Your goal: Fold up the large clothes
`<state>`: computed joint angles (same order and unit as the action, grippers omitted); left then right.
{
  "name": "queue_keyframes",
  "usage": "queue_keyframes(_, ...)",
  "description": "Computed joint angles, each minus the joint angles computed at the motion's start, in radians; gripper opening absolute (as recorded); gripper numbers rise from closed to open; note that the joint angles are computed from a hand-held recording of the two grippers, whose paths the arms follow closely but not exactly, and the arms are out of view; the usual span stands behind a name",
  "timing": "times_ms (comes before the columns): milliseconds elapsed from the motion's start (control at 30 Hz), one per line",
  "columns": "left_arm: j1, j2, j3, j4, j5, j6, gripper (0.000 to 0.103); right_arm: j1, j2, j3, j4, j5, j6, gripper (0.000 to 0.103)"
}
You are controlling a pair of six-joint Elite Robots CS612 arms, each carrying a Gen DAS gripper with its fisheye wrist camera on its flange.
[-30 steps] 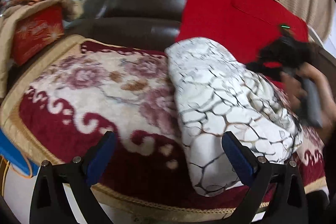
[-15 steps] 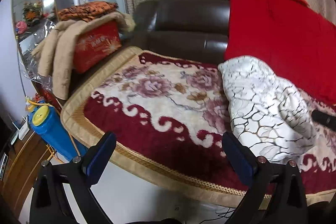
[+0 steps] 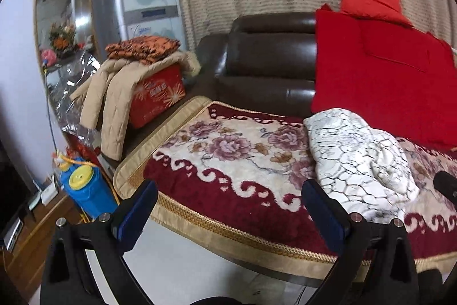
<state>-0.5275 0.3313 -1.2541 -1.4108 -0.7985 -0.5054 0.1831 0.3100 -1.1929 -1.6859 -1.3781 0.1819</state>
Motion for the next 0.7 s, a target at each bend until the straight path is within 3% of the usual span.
queue_keyframes(33,-0.003,0.000,-0.004,-0.003,-0.007,0.013,0.101,-0.001,0.006,-0.017,0.001,-0.011,0.005,0.018)
queue_keyframes(67,-0.004,-0.001,-0.006,-0.002,-0.012,0.020,0.101,-0.003,0.010,-0.025,-0.001,-0.011,0.010,0.046)
queue_keyframes(133,-0.009,-0.004,-0.009,0.006,-0.011,0.027,0.101,-0.010,0.026,-0.057,-0.015,-0.004,0.047,0.092)
queue_keyframes(233,-0.019,-0.001,-0.015,-0.006,-0.004,0.064,0.101,-0.016,0.062,-0.114,-0.069,-0.024,0.105,0.092)
queue_keyframes(700,-0.037,0.007,-0.056,0.004,0.006,0.123,0.101,-0.003,0.059,-0.151,-0.012,-0.095,0.122,0.092)
